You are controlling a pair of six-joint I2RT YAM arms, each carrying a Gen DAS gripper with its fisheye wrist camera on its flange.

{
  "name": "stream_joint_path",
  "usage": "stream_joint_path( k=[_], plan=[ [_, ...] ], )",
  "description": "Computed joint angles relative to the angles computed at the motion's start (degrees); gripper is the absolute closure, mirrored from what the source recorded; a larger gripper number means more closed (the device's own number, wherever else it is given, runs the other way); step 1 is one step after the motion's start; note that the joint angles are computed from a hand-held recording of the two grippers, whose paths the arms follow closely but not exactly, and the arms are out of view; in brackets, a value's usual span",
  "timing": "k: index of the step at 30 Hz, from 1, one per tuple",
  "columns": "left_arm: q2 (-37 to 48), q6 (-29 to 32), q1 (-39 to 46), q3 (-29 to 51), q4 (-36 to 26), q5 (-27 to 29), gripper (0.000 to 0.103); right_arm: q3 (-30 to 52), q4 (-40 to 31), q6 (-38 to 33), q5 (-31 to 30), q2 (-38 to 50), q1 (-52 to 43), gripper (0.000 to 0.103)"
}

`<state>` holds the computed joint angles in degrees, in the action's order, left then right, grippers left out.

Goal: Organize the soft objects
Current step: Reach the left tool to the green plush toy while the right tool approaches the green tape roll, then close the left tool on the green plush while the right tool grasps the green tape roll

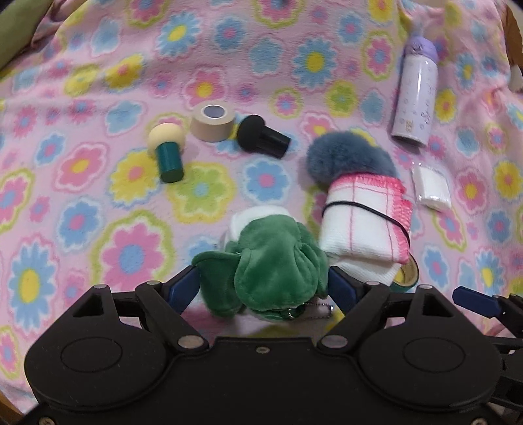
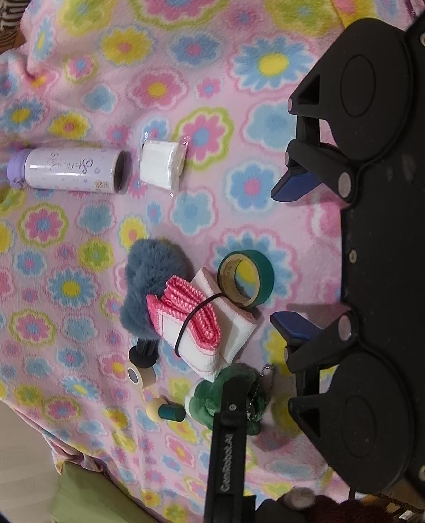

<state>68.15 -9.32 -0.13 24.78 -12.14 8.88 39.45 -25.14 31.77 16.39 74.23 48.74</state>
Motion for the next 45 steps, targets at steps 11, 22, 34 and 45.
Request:
stream_joint_path(
  k=[11, 22, 34, 45],
  plan=[
    [-6.16, 8.82, 6.98, -2.76, 0.54, -2.38, 0.013, 1.82, 7.13, -4.84, 1.58, 6.86, 0.38, 0.029],
    [-8.49, 13.33, 17.43, -1.75, -2.17, -3.78, 0.013, 0.75, 15.09, -9.03, 0.35, 10.30, 0.83, 0.032],
    [-12.25, 13.22, 18.89, -0.87, -4.01, -1.51, 0.015, -3.58, 14.03, -10.14, -1.27, 4.34, -0.71, 0.033],
    [-11.98, 13.12, 16.77, 0.13, -6.45, -0.26, 0.015, -2.13, 16.84, -10.38, -5.38, 9.54, -4.63, 0.042]
  ],
)
